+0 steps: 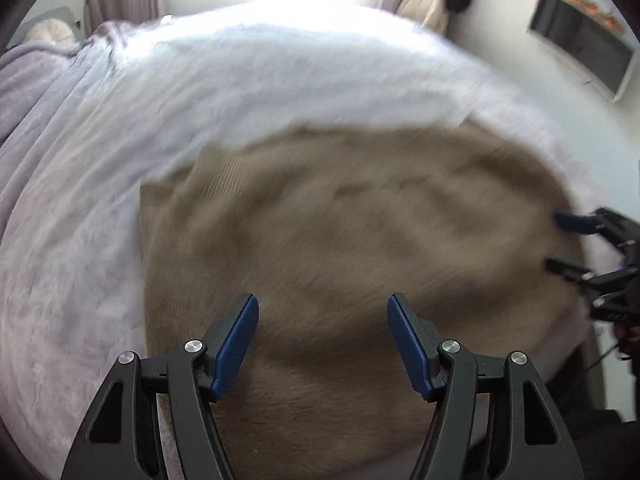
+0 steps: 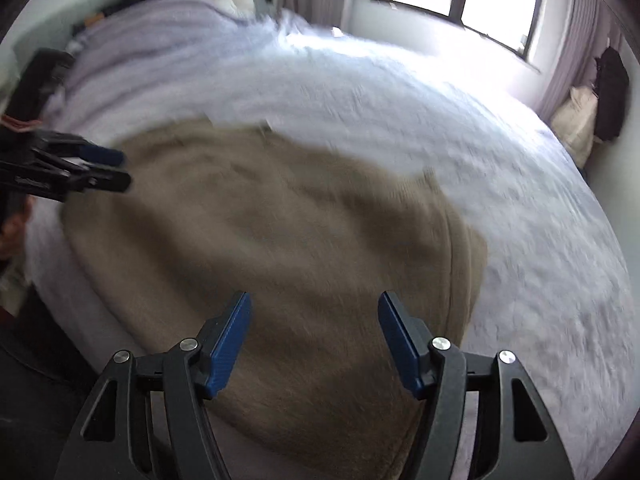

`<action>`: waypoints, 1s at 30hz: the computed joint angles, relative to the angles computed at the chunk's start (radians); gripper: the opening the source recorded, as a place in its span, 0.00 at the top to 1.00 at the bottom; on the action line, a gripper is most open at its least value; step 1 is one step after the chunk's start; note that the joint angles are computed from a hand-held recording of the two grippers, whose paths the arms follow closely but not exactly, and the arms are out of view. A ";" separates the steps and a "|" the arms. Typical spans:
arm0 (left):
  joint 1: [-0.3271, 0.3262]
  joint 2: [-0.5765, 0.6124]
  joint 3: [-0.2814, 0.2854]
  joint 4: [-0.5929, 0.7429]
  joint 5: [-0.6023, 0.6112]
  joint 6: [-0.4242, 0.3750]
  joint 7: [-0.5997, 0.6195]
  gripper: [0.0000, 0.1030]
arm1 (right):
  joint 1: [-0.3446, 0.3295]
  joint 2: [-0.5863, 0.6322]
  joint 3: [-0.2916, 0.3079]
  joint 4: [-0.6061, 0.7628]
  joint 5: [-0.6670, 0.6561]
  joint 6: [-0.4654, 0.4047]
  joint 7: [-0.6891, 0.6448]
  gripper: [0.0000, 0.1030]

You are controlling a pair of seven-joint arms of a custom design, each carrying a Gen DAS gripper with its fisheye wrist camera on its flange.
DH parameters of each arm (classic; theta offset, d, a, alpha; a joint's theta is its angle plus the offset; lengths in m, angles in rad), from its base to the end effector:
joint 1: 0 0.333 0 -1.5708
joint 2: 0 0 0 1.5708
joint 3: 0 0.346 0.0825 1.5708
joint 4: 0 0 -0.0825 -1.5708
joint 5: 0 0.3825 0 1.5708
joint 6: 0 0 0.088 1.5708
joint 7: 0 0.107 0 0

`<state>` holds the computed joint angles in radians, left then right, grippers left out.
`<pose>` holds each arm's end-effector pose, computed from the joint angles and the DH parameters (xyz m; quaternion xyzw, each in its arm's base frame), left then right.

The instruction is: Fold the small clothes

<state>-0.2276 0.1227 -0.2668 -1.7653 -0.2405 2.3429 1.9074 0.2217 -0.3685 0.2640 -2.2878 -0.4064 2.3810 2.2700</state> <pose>0.5646 -0.2984 0.5711 -0.4108 0.8756 -0.2478 0.0562 0.4106 0.2286 0.5704 -0.6827 0.6657 -0.2513 0.1661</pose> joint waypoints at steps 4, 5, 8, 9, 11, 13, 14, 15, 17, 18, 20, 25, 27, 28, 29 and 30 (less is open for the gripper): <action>0.028 -0.019 -0.001 -0.053 -0.136 0.051 0.086 0.34 | 0.007 -0.057 -0.059 -0.139 0.118 0.148 0.001 0.33; 0.023 -0.018 0.002 -0.041 -0.113 0.036 0.066 0.34 | 0.006 -0.057 -0.061 -0.130 0.141 0.141 -0.021 0.33; 0.013 -0.010 0.002 0.014 -0.087 0.016 0.033 0.34 | -0.006 -0.044 -0.062 -0.060 0.185 0.107 -0.068 0.32; 0.011 -0.002 0.001 0.035 -0.087 0.026 0.031 0.34 | -0.020 -0.042 -0.058 -0.047 0.177 0.128 -0.071 0.28; -0.001 0.041 0.001 0.101 -0.046 0.038 -0.013 0.14 | -0.071 -0.017 -0.030 -0.002 0.119 0.157 -0.048 0.22; -0.040 0.107 0.014 0.174 0.098 0.063 -0.132 0.03 | -0.107 0.057 -0.017 0.080 0.068 0.147 -0.025 0.22; -0.047 0.130 0.014 0.202 0.139 0.050 -0.159 0.03 | -0.107 0.102 -0.016 0.124 0.055 0.137 -0.014 0.22; -0.058 0.181 0.017 0.264 0.186 0.008 -0.191 0.03 | -0.101 0.144 -0.030 0.157 0.053 0.137 -0.009 0.22; -0.079 0.249 0.031 0.341 0.266 -0.041 -0.268 0.03 | -0.079 0.223 -0.074 0.215 0.106 0.101 -0.028 0.22; -0.094 0.292 0.044 0.388 0.317 -0.075 -0.307 0.03 | -0.075 0.266 -0.090 0.250 0.108 0.051 -0.013 0.22; -0.077 0.339 0.034 0.425 0.319 -0.107 -0.318 0.00 | -0.066 0.329 -0.126 0.287 0.130 -0.001 0.002 0.21; -0.034 0.360 -0.004 0.445 0.249 -0.112 -0.298 0.00 | -0.031 0.304 -0.174 0.213 0.072 0.095 0.052 0.19; -0.041 0.348 -0.002 0.448 0.256 -0.121 -0.316 0.00 | -0.023 0.293 -0.178 0.219 0.073 0.080 0.056 0.19; -0.029 0.342 -0.017 0.445 0.226 -0.109 -0.306 0.00 | -0.020 0.281 -0.178 0.221 0.076 0.067 0.065 0.18; -0.013 0.326 -0.033 0.425 0.189 -0.084 -0.287 0.00 | -0.020 0.266 -0.175 0.214 0.066 0.078 0.093 0.18; -0.001 0.310 -0.041 0.407 0.164 -0.067 -0.271 0.00 | -0.021 0.261 -0.171 0.213 0.053 0.100 0.120 0.18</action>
<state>-0.2287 0.4323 -0.3076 -1.3582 -0.0768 2.2760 1.6363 0.2004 -0.1072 0.0933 -2.0748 -0.3538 2.4809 2.3899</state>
